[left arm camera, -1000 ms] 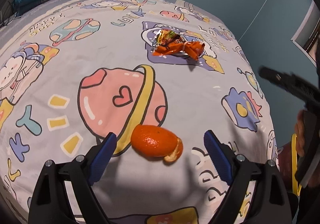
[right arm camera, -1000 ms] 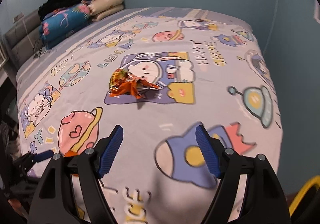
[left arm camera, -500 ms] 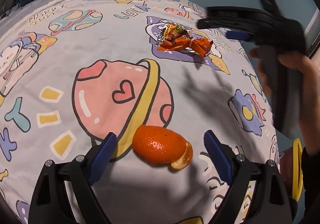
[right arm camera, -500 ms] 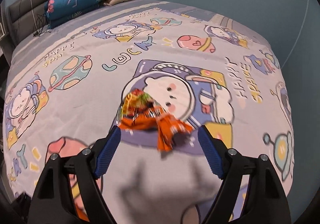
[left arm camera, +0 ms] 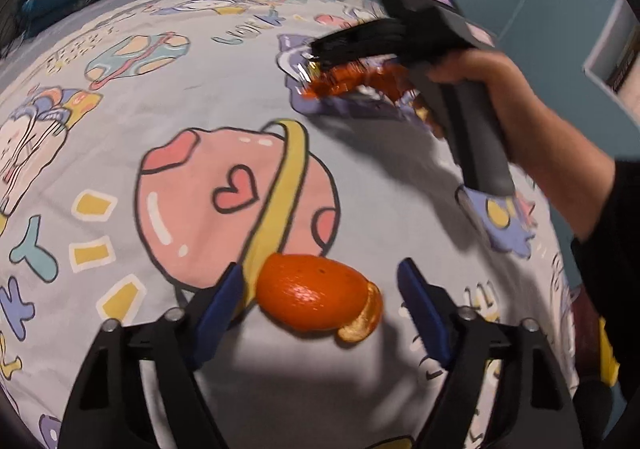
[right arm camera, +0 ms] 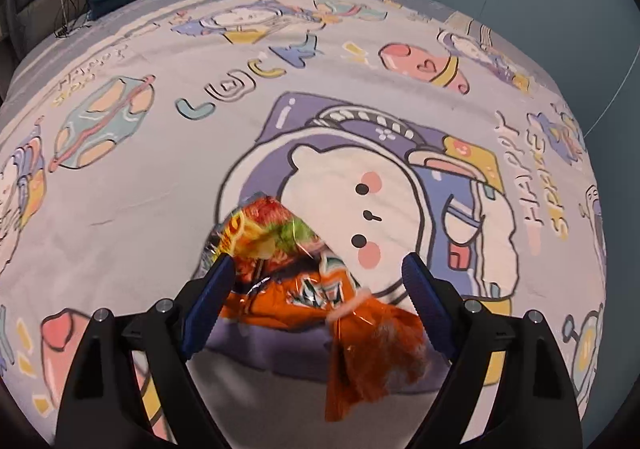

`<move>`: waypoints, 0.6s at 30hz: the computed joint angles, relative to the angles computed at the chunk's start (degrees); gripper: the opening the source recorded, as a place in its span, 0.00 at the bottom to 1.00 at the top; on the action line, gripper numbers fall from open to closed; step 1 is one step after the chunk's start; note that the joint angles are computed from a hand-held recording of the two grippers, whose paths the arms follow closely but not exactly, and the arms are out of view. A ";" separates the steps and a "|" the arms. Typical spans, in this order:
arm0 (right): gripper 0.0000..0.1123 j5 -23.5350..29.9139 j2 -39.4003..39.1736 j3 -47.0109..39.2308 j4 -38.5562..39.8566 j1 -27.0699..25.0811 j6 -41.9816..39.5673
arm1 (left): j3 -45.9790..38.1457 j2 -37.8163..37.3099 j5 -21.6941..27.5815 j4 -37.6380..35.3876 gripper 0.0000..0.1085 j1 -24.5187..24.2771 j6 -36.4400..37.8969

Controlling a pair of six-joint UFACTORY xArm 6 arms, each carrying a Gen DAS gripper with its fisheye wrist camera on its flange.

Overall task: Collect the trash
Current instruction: 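Grasp the tangerine with the left tool while the right tool grasps the orange snack wrappers, then carry the tangerine and orange snack wrappers with both tools over the bin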

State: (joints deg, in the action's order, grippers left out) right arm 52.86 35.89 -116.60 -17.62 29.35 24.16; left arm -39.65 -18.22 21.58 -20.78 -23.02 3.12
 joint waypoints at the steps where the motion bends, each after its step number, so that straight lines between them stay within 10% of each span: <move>1: 0.67 -0.24 0.40 -0.03 -0.20 -0.09 0.29 | -0.29 0.45 0.49 1.40 0.62 -0.15 -0.84; 18: 0.40 -7.31 -5.95 11.59 -3.72 -0.77 7.53 | -0.07 -0.73 0.02 1.09 0.41 0.60 -0.67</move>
